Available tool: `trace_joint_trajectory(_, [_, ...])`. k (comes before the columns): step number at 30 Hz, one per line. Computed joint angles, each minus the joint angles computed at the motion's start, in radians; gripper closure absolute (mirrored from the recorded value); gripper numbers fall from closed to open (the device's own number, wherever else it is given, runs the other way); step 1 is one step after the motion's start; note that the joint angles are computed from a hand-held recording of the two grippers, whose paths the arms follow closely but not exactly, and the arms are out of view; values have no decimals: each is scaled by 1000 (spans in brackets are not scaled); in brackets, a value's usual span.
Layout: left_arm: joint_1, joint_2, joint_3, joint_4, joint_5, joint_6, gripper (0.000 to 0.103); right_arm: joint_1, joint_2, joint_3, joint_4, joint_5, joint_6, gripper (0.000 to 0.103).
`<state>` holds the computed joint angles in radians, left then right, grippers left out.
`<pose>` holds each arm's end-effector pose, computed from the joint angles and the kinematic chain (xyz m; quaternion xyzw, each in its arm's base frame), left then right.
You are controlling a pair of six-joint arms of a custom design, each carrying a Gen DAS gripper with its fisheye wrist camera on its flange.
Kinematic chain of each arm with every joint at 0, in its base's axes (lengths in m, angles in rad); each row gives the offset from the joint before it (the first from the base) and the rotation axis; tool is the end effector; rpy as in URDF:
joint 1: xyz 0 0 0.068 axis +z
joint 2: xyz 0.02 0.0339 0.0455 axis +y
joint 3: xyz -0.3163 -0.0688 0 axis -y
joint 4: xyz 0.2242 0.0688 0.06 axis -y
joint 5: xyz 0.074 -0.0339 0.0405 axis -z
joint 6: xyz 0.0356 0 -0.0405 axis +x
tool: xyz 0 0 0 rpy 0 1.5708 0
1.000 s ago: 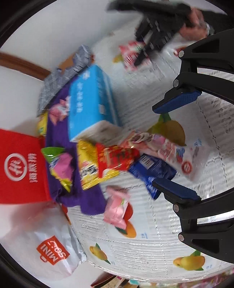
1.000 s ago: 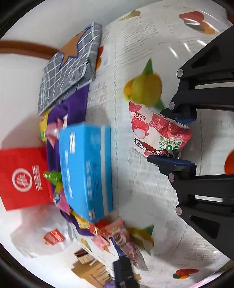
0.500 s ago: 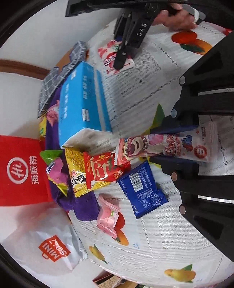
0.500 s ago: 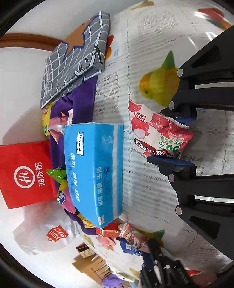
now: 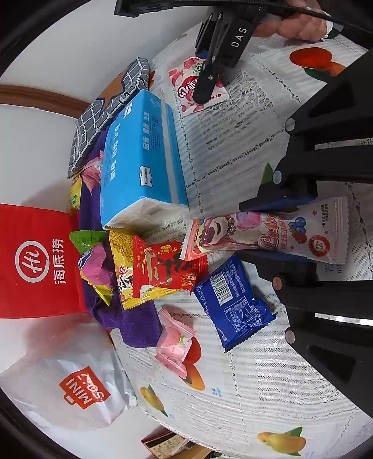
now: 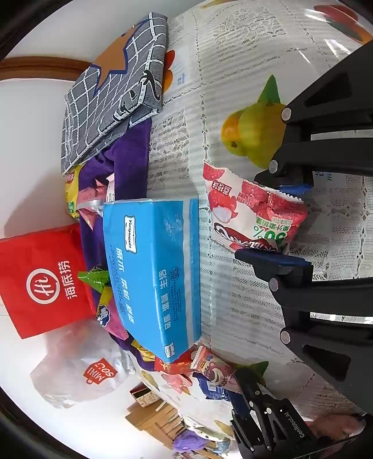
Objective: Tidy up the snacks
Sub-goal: 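Lift and carry both packets toward the purple towel with both tools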
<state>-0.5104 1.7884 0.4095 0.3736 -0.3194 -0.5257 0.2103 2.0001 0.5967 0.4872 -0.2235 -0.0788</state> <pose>0.2216 -0.1113 0.1227 -0.0516 0.9477 -0.0037 0.3149 0.3058 0.0733 0.1038 -0.1710 0.9260 0.1264 0.3119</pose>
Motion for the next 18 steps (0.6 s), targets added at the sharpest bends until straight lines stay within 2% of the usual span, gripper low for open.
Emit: trace_joint_trajectory(18, [36,-7,-42,80,59,1,77,-2,-2,-15,22,18,13,70])
